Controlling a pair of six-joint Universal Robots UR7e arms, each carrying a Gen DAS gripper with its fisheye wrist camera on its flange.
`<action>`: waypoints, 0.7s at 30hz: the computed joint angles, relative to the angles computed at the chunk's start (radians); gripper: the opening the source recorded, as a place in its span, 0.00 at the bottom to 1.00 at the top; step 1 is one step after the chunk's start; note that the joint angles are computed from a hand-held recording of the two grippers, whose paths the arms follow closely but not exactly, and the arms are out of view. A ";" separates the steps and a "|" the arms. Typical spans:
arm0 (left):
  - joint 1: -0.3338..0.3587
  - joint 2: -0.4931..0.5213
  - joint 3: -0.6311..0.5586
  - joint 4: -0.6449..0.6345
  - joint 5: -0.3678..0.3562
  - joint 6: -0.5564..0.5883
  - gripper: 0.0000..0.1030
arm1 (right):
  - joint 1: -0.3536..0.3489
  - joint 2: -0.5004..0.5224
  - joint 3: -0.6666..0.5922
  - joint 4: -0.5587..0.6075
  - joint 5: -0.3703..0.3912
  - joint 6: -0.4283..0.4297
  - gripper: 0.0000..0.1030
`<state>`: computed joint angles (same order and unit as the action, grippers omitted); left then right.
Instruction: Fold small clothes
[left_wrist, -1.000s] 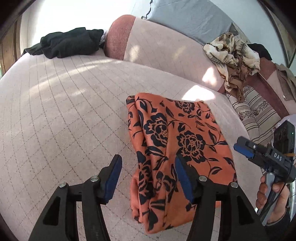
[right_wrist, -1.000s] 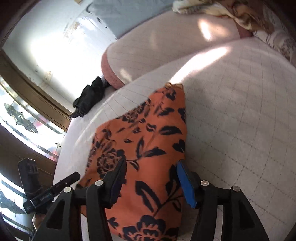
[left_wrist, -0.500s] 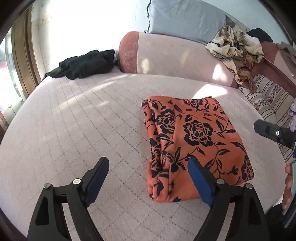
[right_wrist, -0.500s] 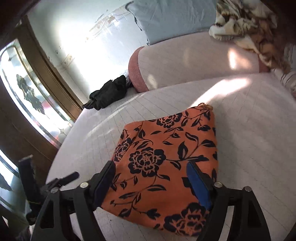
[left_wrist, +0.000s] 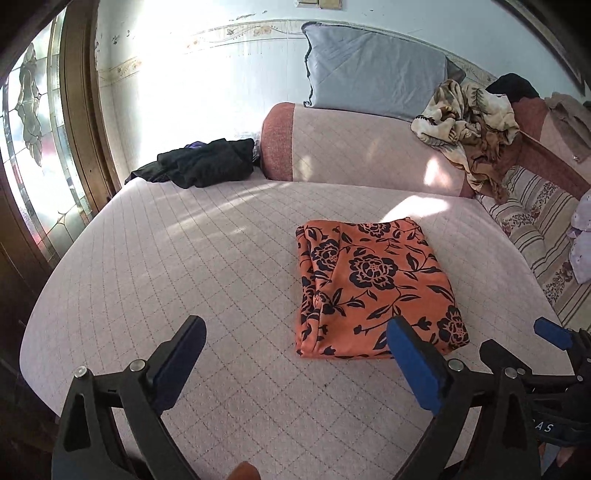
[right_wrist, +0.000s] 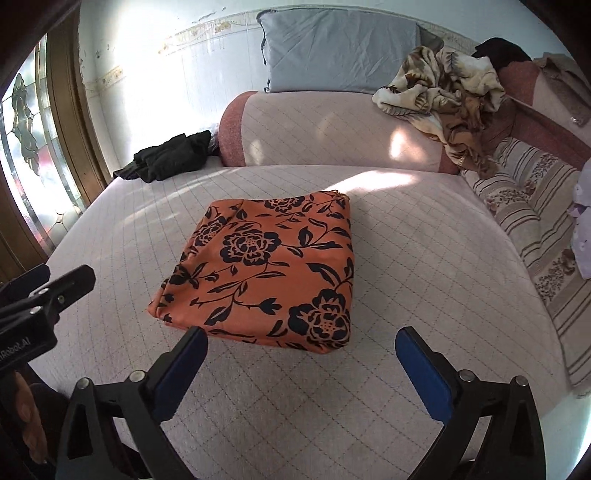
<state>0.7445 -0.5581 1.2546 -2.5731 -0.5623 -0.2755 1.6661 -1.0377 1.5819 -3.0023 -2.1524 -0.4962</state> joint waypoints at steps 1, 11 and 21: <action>-0.002 -0.006 0.008 -0.009 -0.012 0.000 0.96 | 0.003 -0.005 0.004 -0.004 -0.004 -0.002 1.00; -0.022 0.008 -0.016 0.057 0.022 -0.012 0.97 | 0.009 -0.016 0.013 0.006 -0.027 -0.016 1.00; -0.004 0.032 -0.063 0.057 0.004 -0.004 0.97 | 0.009 0.006 -0.021 0.017 -0.025 -0.040 1.00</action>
<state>0.7407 -0.5257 1.1915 -2.5158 -0.5586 -0.2793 1.6752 -1.0312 1.5609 -2.9850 -2.1772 -0.5366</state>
